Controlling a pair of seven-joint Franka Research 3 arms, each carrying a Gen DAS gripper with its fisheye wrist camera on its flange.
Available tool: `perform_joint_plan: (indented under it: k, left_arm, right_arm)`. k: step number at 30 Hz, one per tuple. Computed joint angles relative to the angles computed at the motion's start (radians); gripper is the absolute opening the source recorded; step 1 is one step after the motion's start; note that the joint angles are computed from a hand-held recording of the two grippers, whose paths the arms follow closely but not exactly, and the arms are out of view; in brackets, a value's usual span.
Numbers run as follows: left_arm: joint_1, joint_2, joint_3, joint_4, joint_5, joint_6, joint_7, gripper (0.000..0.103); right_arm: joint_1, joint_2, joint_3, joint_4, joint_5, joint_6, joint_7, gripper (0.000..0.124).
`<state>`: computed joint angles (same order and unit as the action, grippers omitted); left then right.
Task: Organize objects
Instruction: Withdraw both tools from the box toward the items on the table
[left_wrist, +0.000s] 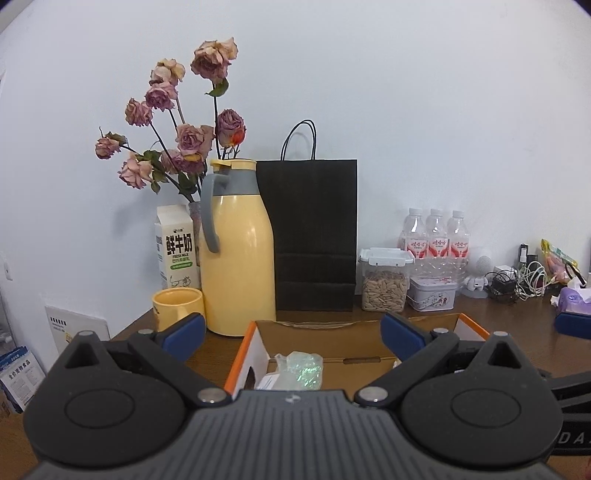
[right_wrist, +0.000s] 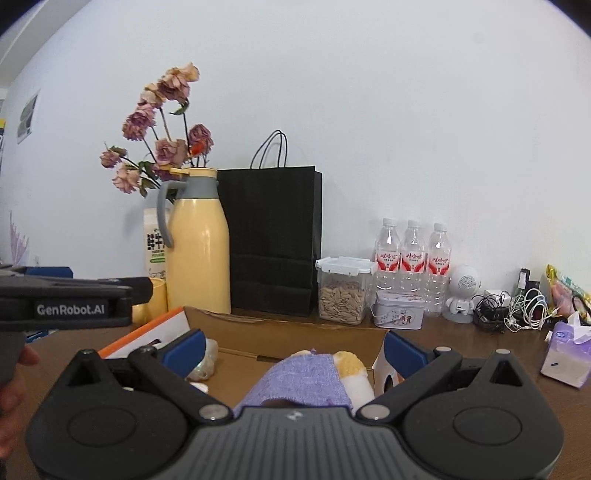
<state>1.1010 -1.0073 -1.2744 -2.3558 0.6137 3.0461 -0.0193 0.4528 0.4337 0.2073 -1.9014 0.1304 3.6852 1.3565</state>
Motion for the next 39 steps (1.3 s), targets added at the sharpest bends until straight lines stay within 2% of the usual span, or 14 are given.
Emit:
perform_joint_plan:
  k: [10,19,25,33,37,39]
  left_arm:
    - [-0.223,0.048,0.113,-0.113,0.060,-0.089,0.032,0.103]
    - [-0.483,0.110,0.249,-0.232,0.121,-0.247,0.033,0.103]
    - [-0.627,0.143,0.326,-0.297,0.136,-0.350,0.015,0.103]
    - [-0.751,0.200,0.403,-0.349,0.172,-0.428,-0.043,0.103]
    - [-0.798,0.228,0.440,-0.364,0.203,-0.446,-0.082,0.103]
    - [-0.817,0.243,0.458,-0.369,0.223,-0.454,-0.102,0.103]
  right_arm:
    - [-0.001,-0.123,-0.010,-0.182,0.003,0.017,-0.006,0.103]
    - [-0.001,-0.230,-0.023,-0.361,0.016,0.008,-0.024,0.103]
    - [-0.025,-0.278,-0.023,-0.448,-0.033,-0.047,0.001,0.103]
    - [-0.096,-0.294,0.014,-0.493,-0.221,-0.138,0.152,0.103]
    - [-0.086,-0.280,0.015,-0.478,-0.233,-0.169,0.159,0.097]
    - [-0.057,-0.270,0.001,-0.464,-0.190,-0.186,0.119,0.096]
